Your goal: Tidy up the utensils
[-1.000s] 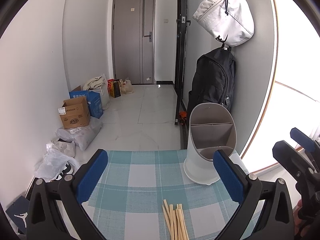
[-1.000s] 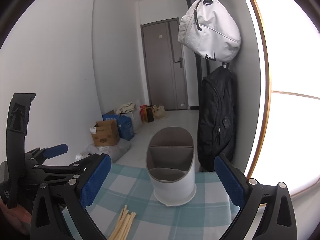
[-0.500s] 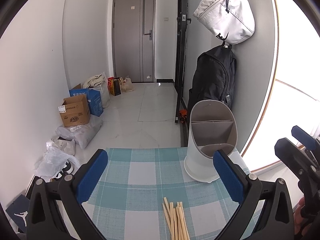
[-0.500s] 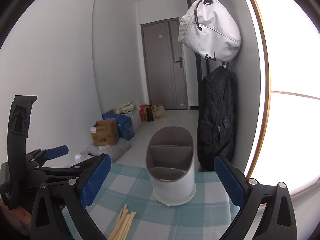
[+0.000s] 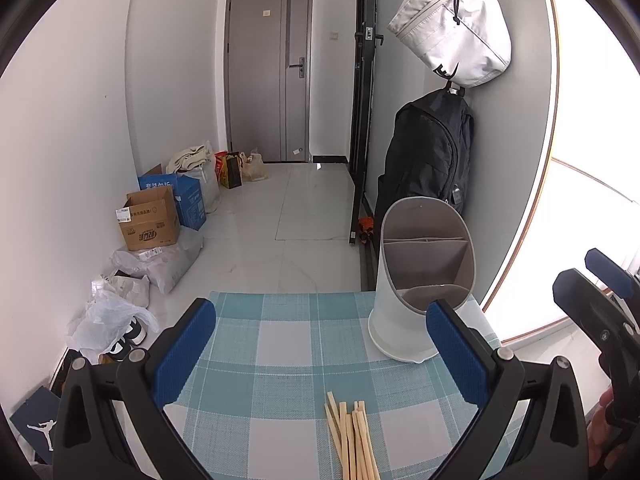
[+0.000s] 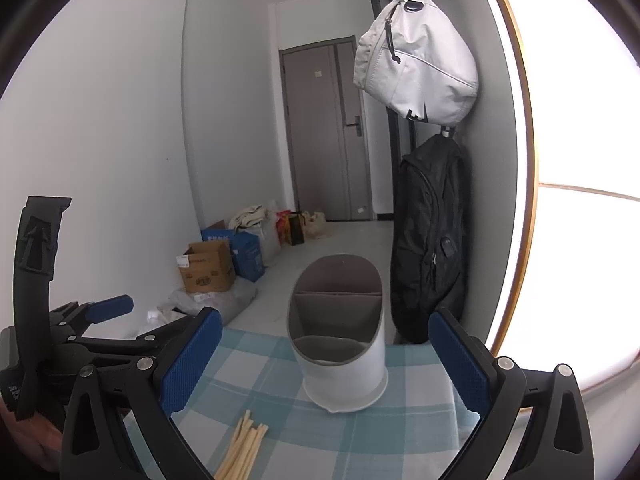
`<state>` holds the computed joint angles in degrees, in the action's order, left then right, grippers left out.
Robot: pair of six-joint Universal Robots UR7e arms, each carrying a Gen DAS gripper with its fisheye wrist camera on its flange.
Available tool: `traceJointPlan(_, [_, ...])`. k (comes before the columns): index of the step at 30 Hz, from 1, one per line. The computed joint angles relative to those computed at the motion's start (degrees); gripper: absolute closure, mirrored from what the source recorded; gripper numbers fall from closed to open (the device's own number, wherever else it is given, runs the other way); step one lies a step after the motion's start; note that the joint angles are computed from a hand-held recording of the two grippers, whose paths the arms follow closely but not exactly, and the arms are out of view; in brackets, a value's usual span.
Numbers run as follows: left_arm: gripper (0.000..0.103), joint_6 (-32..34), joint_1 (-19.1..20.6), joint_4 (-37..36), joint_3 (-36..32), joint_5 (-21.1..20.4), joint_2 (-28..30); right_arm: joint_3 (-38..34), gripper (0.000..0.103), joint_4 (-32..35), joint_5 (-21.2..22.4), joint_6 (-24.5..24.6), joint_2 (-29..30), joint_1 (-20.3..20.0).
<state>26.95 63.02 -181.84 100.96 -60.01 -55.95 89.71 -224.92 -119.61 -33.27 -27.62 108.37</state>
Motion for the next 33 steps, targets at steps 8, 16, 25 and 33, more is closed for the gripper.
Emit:
traceJointPlan(8, [0.001,-0.5,0.1,0.7,0.0,0.0,-0.2,-0.2,0.0,0.5,-0.3,0.2,0.0,0.1])
traceJointPlan(16, [0.001,-0.5,0.4,1.6,0.1,0.1,-0.3,-0.2,0.0,2.4,0.2,0.6,-0.3,-0.1])
traceJointPlan(25, [0.001,-1.3,1.4,6.5,-1.1,-0.7,-0.7,-0.5,0.0,9.0,-1.2,4.1,-0.9,-0.7])
traceJointPlan(33, [0.001,-6.8,4.4,16.6,-5.9,-1.0,-0.8,-1.3,0.004,32.6,0.0,18.7,-3.1,-3.2])
